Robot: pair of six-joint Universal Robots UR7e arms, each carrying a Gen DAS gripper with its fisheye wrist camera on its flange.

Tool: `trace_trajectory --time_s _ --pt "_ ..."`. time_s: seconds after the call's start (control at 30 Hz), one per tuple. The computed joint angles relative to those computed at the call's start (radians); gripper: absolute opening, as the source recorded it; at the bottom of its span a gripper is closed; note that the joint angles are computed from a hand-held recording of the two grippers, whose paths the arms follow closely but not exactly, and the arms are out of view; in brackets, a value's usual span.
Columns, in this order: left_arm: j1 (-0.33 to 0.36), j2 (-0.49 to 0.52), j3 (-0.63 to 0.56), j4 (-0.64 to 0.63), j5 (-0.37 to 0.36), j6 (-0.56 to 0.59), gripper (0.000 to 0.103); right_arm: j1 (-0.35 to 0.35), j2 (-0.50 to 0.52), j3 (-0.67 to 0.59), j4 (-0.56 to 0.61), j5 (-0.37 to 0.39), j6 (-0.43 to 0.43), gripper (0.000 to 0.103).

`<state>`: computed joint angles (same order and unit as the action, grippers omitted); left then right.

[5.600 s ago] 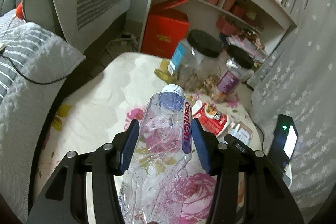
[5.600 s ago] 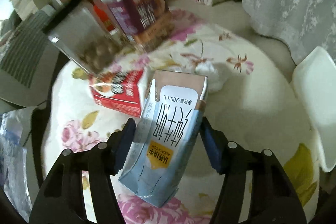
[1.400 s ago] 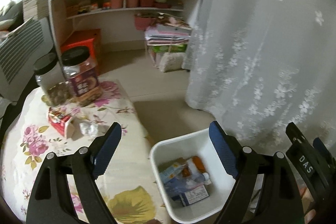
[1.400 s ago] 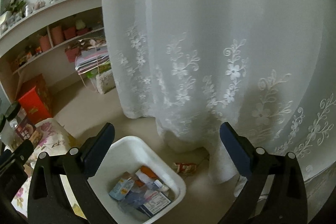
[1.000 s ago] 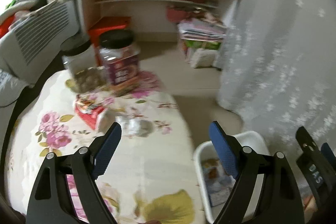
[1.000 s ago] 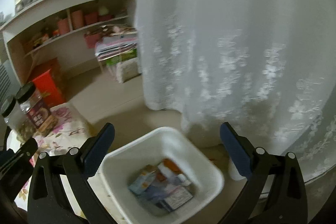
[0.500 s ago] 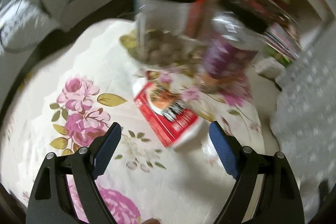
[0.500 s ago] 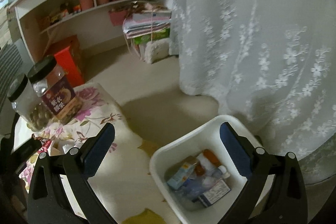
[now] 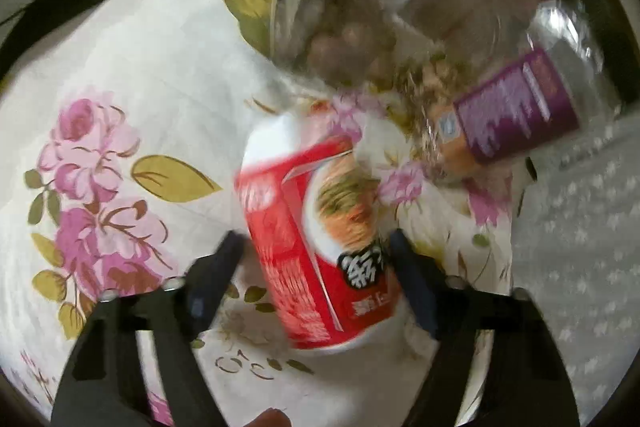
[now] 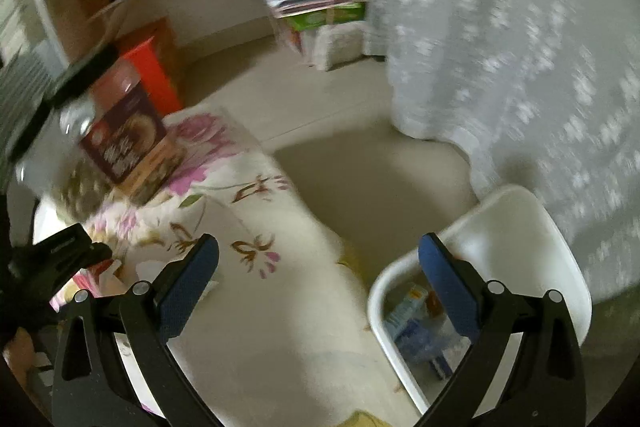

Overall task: Collect trash
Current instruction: 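Grasp the red snack cup with the left tool while the right grasps the white tissue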

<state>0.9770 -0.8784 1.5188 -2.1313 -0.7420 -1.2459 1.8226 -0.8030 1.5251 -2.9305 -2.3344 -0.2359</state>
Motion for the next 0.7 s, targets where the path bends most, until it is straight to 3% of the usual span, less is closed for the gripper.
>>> trace_trajectory --time_s 0.1,0.2,0.3,0.53,0.7 --pt "-0.004 -0.02 0.04 -0.061 0.01 0.071 0.047 0.0 0.037 -0.016 0.001 0.031 -0.145 0.096" --pt "-0.002 -0.059 0.095 -0.167 -0.022 0.128 0.046 0.001 0.074 -0.021 -0.045 0.056 -0.376 0.096" --pt "-0.011 -0.104 0.15 -0.219 -0.015 0.152 0.046 -0.001 0.094 -0.025 -0.057 0.087 -0.526 0.096" --pt "-0.051 -0.153 0.208 -0.236 0.038 0.254 0.046 0.001 0.096 -0.058 0.123 0.199 -0.574 0.094" --pt "-0.062 -0.177 0.228 -0.229 0.058 0.295 0.046 0.0 0.108 -0.079 0.222 0.219 -0.57 0.09"
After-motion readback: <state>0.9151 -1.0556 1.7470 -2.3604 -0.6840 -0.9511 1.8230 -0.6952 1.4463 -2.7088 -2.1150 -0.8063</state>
